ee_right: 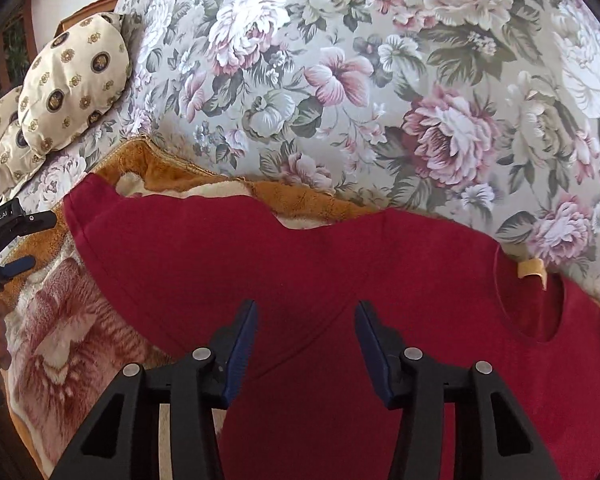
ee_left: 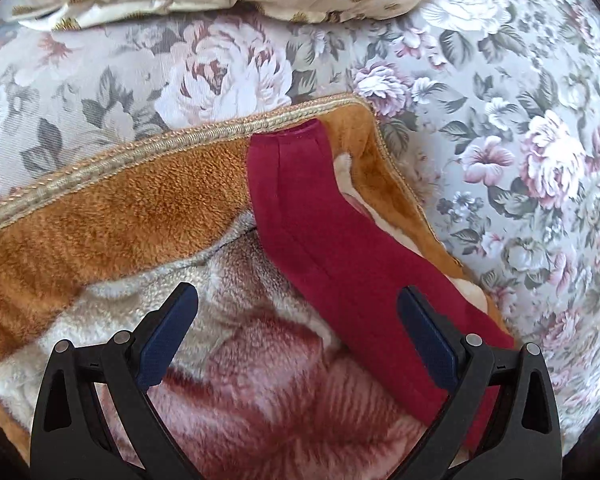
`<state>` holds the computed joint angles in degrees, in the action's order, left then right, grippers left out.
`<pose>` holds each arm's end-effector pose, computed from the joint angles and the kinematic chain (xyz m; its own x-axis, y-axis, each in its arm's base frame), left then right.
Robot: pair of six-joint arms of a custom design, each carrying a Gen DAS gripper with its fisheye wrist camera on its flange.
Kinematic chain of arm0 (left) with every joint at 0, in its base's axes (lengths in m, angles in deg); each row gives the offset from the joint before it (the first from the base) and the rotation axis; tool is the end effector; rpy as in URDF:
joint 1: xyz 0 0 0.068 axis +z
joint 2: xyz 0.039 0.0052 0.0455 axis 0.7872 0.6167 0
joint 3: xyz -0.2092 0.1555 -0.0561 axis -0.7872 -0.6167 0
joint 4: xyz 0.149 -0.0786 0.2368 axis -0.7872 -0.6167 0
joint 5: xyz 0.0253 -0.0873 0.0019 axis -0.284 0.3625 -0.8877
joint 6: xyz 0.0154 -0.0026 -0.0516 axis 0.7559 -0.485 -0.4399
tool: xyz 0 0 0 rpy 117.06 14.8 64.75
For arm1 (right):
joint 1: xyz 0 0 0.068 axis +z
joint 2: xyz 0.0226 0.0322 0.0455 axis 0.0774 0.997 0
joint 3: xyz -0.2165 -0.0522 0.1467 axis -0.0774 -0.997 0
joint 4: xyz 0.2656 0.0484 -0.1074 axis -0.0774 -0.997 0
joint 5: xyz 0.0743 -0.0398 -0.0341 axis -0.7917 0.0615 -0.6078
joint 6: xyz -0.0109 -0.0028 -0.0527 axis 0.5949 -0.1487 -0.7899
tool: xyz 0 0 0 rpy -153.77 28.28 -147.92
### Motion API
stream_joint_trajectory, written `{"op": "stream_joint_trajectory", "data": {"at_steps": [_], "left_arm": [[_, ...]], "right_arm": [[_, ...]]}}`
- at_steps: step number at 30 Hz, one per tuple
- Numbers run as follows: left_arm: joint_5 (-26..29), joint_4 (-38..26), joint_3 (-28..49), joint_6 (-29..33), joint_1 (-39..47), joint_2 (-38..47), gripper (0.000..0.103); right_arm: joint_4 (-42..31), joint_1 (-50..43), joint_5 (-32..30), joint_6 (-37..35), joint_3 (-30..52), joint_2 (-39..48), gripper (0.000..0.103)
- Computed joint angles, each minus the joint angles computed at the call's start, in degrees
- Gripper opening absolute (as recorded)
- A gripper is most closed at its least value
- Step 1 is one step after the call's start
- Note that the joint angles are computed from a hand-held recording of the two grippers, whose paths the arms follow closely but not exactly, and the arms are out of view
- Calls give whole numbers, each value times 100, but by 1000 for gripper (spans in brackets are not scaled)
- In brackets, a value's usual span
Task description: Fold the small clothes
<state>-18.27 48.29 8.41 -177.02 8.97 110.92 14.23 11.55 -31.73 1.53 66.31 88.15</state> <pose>0.2118 -0.1690 0.0651 -0.1818 -0.8603 -0.4763 -0.8570 0.3762 -0.3522 0.4098 0.0667 0.0412 -0.5790 -0.5293 -0.6202 -0.7160 0.6939 0.0762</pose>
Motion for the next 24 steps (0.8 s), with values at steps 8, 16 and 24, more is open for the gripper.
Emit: {"op": "stream_joint_trajectory", "data": {"at_steps": [8,16,24], "left_arm": [[140,1917,-532,917,971,371,90],[-558,1269,-164,1467,258,-614,11],[-648,1190,2891,3525,-591,691,10]], "right_arm": [[-64,-20,-180,-41,270,371,48],[-277,-650,-522,-319,114,-29,48],[-678,-1748,-948,-742,248,-338,48]]}}
